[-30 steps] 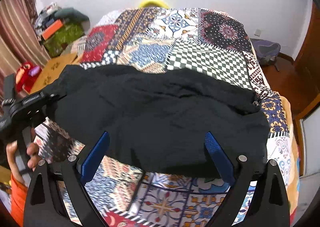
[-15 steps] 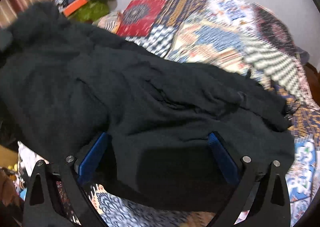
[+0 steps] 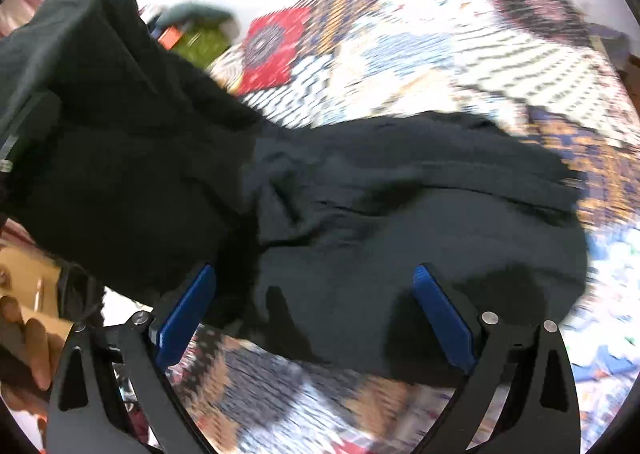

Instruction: Fold large clothes

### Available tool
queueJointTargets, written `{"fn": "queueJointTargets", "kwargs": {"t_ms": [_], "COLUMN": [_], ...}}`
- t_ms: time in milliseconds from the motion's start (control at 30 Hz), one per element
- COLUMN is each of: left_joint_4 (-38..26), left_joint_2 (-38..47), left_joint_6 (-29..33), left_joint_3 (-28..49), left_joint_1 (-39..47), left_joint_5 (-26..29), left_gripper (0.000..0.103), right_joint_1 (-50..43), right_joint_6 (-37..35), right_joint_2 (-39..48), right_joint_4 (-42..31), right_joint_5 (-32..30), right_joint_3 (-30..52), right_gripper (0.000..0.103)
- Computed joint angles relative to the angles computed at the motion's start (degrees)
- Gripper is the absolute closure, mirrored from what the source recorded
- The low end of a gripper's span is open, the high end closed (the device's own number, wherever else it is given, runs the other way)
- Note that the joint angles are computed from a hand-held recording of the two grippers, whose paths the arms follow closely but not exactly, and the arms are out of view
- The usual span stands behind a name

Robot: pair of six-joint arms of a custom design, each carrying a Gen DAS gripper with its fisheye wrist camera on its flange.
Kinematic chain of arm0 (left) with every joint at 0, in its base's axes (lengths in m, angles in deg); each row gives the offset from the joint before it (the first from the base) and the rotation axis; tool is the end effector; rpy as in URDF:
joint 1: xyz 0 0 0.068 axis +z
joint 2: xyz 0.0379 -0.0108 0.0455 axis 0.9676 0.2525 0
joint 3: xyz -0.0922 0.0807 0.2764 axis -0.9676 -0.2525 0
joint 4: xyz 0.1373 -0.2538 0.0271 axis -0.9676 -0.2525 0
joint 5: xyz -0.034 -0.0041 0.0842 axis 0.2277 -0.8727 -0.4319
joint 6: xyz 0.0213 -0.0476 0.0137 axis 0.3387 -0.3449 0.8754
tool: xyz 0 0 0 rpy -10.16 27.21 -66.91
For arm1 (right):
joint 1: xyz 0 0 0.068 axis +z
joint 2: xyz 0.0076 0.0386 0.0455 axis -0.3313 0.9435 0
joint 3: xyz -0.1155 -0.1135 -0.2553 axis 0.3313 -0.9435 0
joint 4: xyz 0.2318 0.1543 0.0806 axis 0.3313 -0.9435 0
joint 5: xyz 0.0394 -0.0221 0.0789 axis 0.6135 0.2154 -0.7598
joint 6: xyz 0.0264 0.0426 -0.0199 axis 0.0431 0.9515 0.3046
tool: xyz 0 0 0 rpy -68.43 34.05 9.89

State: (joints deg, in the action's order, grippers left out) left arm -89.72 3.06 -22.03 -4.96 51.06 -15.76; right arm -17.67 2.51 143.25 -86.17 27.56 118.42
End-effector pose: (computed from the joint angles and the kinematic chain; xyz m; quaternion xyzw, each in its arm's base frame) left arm 0.2829 -0.1085 0.3251 -0.0467 0.8582 0.0612 0.5075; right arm 0.2973 0.0288 0.2682 -0.1814 0.9248 0.2725 0.1936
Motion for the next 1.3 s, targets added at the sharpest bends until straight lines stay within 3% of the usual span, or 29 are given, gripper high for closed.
{"fn": "queueJointTargets", "kwargs": {"t_ms": [100,233,500,700,833,967,1167,1300], "left_joint_4": [0.2,0.2,-7.5,-11.0,-13.5,-14.3,-14.3,-15.8], "left_joint_2": [4.6,11.1,26.0,26.6,21.6,17.0,8.1,7.8], "left_joint_6": [3.4,5.3,2.2,1.4,1.7,-0.9,-2.6,-2.8], "left_joint_3": [3.0,6.8,15.1,16.1,14.0,12.4,8.0,6.4], "left_joint_1": [-5.0,-10.0,-12.2,-12.3,-12.8,-11.4,-4.8,0.8], "left_joint_5": [-2.4,-1.1,17.9,22.4,22.9,22.9,21.8,22.4], "left_gripper": [0.071,0.071,0.062,0.039,0.033,0.013,0.012,0.012], "right_joint_1": [-8.7,-21.1,-35.1,-35.0,-33.7,-30.5,-21.5,-16.1], "right_joint_6": [-5.4,-8.8,-14.6,-16.1,-16.1,-14.9,-10.2,-8.6], "right_joint_2": [-3.0,-4.4,-2.5,-4.0,-5.6,-8.1,-10.5,-8.4], "right_joint_4": [-1.2,-2.1,-6.0,-7.0,-8.1,-8.3,-5.1,-2.5], "right_joint_5": [0.5,1.5,0.3,-1.0,-3.4,-5.2,-3.9,-0.9], "right_joint_3": [-0.5,0.7,3.5,3.7,4.4,4.7,3.3,1.6], "right_gripper": [0.005,0.005,0.005,0.005,0.005,0.005,0.005,0.005]}}
